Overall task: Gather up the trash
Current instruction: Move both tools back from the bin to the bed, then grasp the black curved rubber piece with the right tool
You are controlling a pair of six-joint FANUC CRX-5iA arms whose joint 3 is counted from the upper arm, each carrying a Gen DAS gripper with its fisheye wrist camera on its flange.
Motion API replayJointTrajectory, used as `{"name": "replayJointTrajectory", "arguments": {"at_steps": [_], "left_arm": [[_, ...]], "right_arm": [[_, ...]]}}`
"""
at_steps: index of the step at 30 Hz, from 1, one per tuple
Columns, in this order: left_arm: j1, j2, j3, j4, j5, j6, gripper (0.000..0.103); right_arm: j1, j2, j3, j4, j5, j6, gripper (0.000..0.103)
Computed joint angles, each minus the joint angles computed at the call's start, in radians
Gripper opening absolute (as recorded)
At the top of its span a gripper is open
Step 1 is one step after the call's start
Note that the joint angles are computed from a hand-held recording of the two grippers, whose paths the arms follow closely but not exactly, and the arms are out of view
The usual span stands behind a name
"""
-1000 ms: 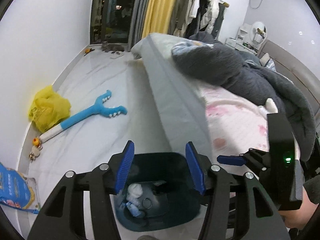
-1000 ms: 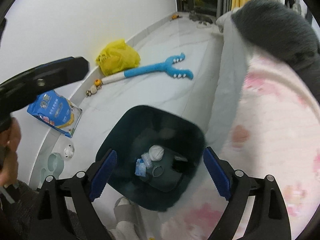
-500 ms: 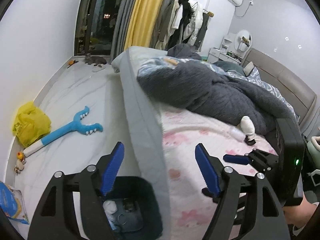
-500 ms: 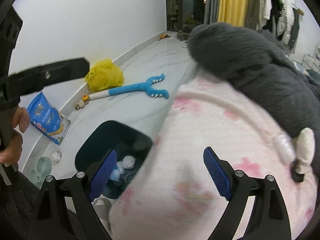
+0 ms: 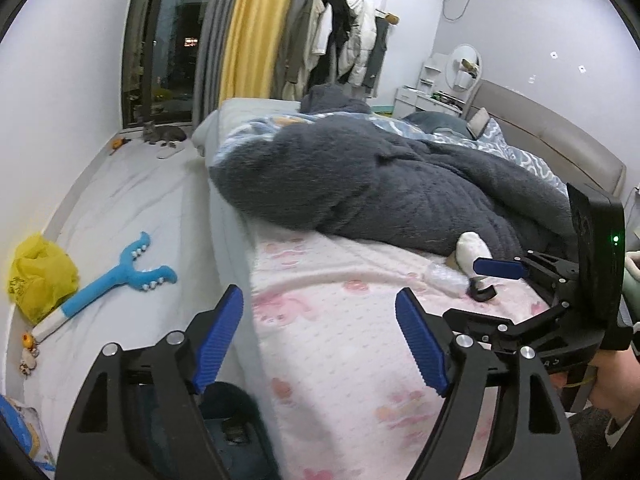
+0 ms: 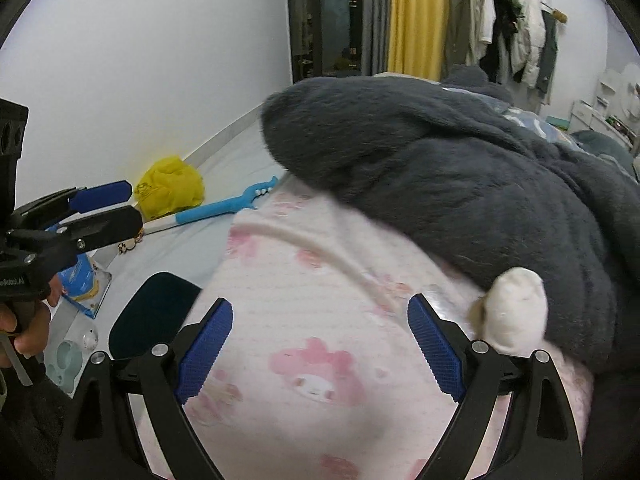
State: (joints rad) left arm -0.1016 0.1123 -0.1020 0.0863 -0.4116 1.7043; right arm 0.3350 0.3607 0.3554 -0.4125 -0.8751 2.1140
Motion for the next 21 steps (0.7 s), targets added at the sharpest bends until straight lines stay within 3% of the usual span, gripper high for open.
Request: {"name": "replayJointTrajectory", "arguments": {"at_steps": [5, 13, 21], "left_arm": [[-0.031, 0.064, 0.075, -0.026, -0.021, 0.011, 0.081], [-0.058, 0.164, 0.169, 0.025, -0.027, 0.001, 0.081], [-0.087, 0.256, 0.270, 0.026, -0.049, 0.010, 0.082]], "right_arm": [[-0.047, 0.017, -0.009, 0.008, 0.036, -0.024, 0.090], [-0.098, 0.045, -0.006, 0.052, 0.075, -0.163, 0.089], [-0.126, 0.101, 0.034, 0.073, 0.039, -0.284, 0.075]]}}
